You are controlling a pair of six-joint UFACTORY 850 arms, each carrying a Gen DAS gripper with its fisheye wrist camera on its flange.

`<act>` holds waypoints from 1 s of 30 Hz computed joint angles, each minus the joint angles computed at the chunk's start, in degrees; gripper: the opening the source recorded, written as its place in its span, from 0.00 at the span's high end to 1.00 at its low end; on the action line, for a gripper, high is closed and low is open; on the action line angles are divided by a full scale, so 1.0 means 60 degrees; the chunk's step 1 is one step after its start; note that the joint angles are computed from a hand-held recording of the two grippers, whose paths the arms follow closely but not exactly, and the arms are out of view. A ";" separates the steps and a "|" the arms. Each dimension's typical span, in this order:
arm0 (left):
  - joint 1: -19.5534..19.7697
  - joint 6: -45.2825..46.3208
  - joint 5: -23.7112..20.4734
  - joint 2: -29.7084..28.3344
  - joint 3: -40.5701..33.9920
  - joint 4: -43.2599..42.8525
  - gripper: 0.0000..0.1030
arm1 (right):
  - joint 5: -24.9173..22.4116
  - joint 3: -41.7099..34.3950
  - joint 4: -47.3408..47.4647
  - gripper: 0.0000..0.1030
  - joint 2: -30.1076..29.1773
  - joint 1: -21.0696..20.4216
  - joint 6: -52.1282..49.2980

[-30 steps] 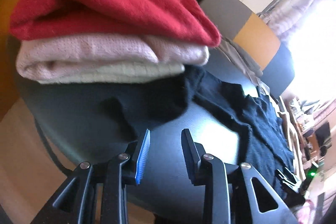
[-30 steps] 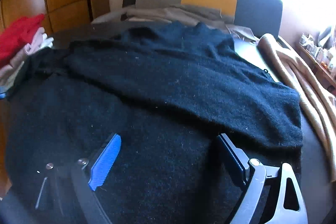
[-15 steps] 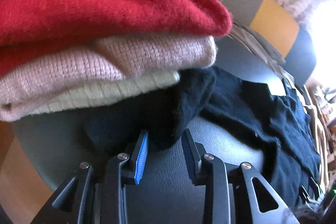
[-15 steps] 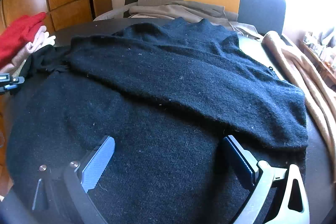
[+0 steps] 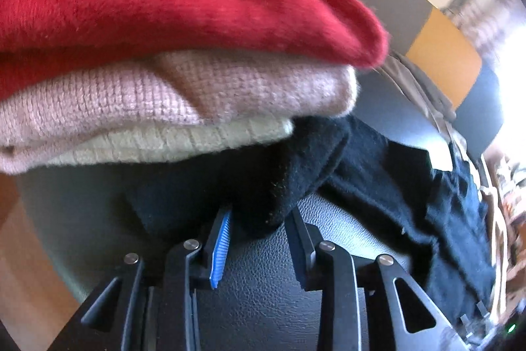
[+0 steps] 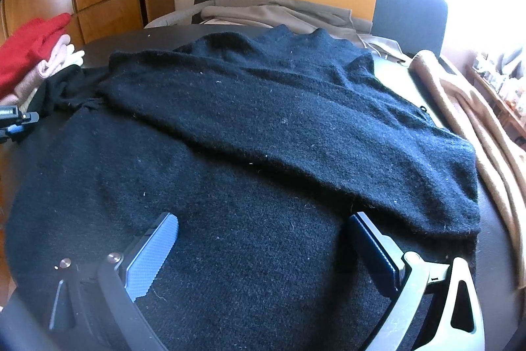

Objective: Fold clothes

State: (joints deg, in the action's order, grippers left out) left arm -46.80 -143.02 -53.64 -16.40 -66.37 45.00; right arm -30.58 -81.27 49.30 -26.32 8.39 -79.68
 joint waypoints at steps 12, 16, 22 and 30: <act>-0.0141 0.0409 -0.0501 -0.0660 -0.1809 0.2381 0.90 | -0.0140 0.0006 0.0228 0.00 -0.0004 -0.0043 -0.0128; 0.0563 0.2447 0.0568 -0.1941 -0.4074 0.2786 0.90 | -0.0131 0.0082 0.0465 0.00 0.0035 -0.0073 -0.0358; 0.0832 0.6692 0.1669 -0.4333 -0.7612 0.0980 0.90 | -0.0305 0.0056 0.0702 0.00 0.0009 -0.0151 -0.0534; 0.0614 0.9023 0.2417 -0.5222 -0.8401 -0.1093 0.74 | -0.0575 -0.0037 0.0914 0.00 -0.0073 -0.0262 -0.0709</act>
